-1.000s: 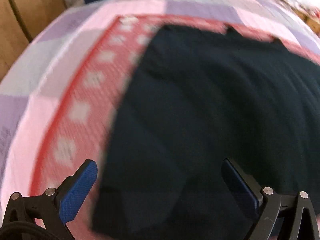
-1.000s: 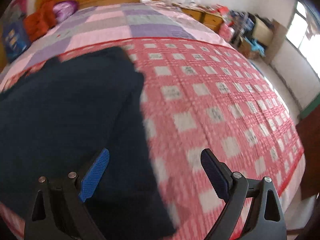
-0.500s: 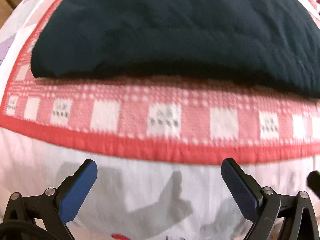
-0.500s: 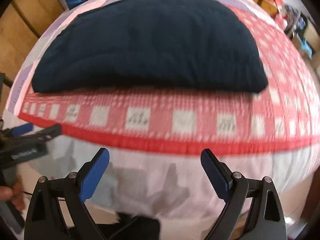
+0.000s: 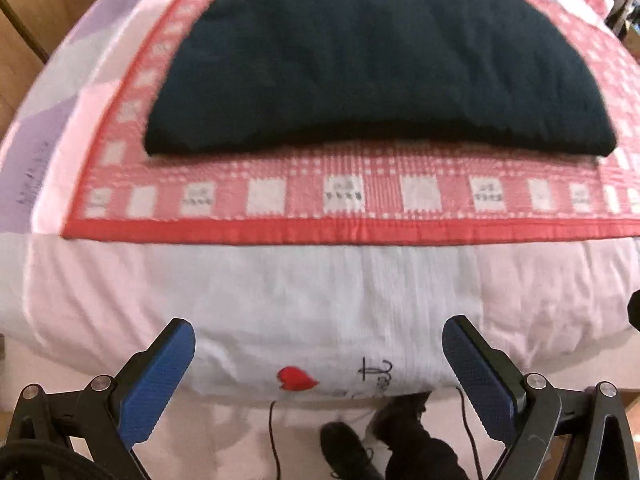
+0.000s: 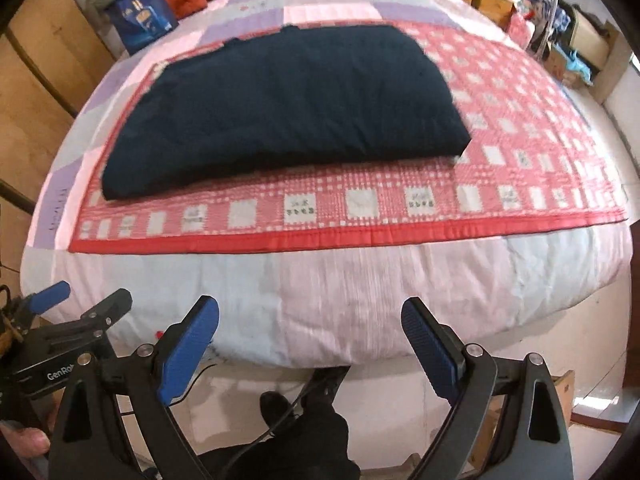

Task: Fold large clothes

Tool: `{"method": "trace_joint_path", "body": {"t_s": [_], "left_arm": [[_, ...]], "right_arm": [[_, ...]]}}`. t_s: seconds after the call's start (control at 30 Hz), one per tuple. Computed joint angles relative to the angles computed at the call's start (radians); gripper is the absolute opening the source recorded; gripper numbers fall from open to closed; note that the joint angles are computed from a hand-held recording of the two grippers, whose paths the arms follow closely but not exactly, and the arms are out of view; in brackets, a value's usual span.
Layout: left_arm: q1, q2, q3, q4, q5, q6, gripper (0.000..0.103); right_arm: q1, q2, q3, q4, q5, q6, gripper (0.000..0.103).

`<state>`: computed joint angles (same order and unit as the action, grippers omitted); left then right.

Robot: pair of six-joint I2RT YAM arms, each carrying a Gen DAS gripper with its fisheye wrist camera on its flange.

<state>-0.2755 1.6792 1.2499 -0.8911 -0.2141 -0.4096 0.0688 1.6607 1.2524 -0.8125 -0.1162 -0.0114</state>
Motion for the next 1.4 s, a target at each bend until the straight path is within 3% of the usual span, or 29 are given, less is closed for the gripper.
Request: {"method": "trace_joint_path", "body": {"t_s": [0.37, 0.6, 1.0, 1.4], "left_arm": [[0.019, -0.162, 0.142, -0.268, 0.012, -0.017, 0.102], [0.002, -0.213, 0.218, -0.379, 0.017, -0.023, 0.102], [-0.012, -0.217, 0.373, -0.476, 0.008, -0.004, 0.102], [-0.022, -0.183, 0.474, -0.523, -0.009, -0.018, 0.102]], "right_arm": [[0.038, -0.180, 0.154, -0.348, 0.039, 0.025, 0.094], [0.115, -0.235, 0.241, -0.473, 0.084, 0.047, 0.094], [0.194, -0.221, 0.449, -0.600, 0.140, 0.093, 0.094], [0.208, -0.162, 0.607, -0.653, 0.149, 0.091, 0.094]]}}
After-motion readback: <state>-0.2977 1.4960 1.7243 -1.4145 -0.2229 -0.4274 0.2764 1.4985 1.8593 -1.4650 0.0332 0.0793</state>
